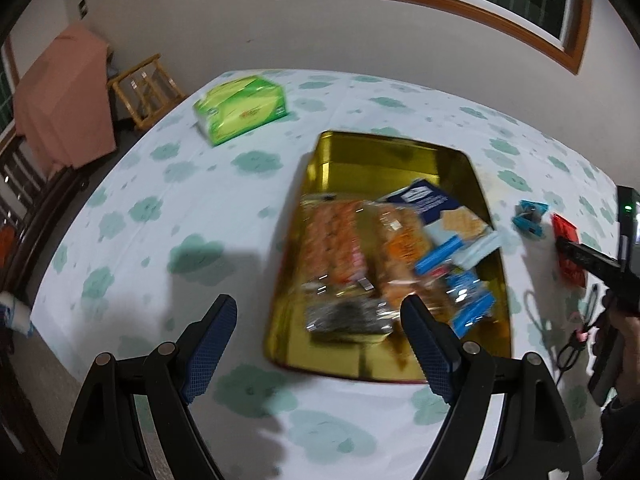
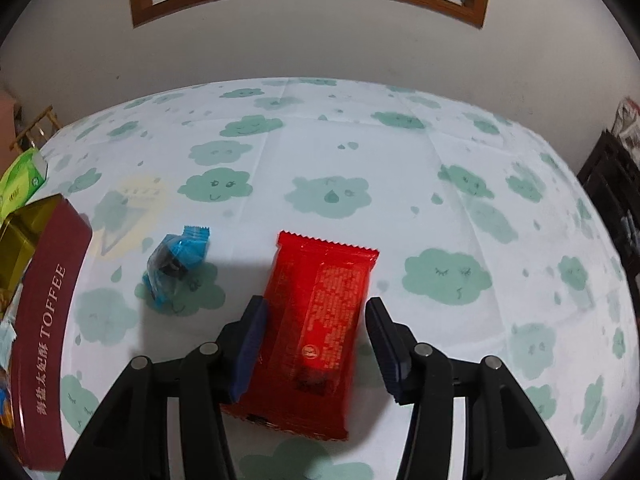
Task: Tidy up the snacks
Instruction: 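Grasp the red wrapped bar with the right tool, then grasp the second blue-wrapped candy with the left tool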
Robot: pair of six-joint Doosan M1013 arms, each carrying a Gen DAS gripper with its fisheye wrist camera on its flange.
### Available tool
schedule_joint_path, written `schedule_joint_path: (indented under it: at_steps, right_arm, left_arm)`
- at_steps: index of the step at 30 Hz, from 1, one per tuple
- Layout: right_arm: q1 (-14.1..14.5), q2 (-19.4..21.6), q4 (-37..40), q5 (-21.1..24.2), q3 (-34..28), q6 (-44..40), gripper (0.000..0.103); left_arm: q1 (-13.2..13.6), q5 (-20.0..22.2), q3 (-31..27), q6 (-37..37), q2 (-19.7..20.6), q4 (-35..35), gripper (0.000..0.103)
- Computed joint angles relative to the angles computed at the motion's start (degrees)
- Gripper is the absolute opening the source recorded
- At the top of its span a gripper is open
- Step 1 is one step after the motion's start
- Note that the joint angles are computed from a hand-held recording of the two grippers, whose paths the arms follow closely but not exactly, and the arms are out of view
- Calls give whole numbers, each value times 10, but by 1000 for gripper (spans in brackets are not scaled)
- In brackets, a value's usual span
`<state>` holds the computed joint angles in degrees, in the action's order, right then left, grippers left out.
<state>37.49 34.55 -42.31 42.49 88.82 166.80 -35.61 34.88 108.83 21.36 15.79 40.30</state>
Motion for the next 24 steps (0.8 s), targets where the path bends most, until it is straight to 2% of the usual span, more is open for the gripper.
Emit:
schedule_joint_path:
  at_steps: [3,6,8,13,24]
  right_arm:
    - [4,2,-24,2,1,24,56]
    - [1,-4,-32,-20,13,30,54]
    - [0,-10,-40,-35,23,29,49]
    - [-8,-26,-59,-68,52,30,47]
    - [-41,-66,-117,-87,122,51,47]
  left_arm:
    - [-7,-1,-14,15,5,-2,80]
    - [-16,3,-32,40,16,-6,80]
    - [-23,5,-45,61,25,-14,80]
    - [-37,-2,-81,125,51,-53,80]
    - [-58,-10,-159,232,114,-137,80]
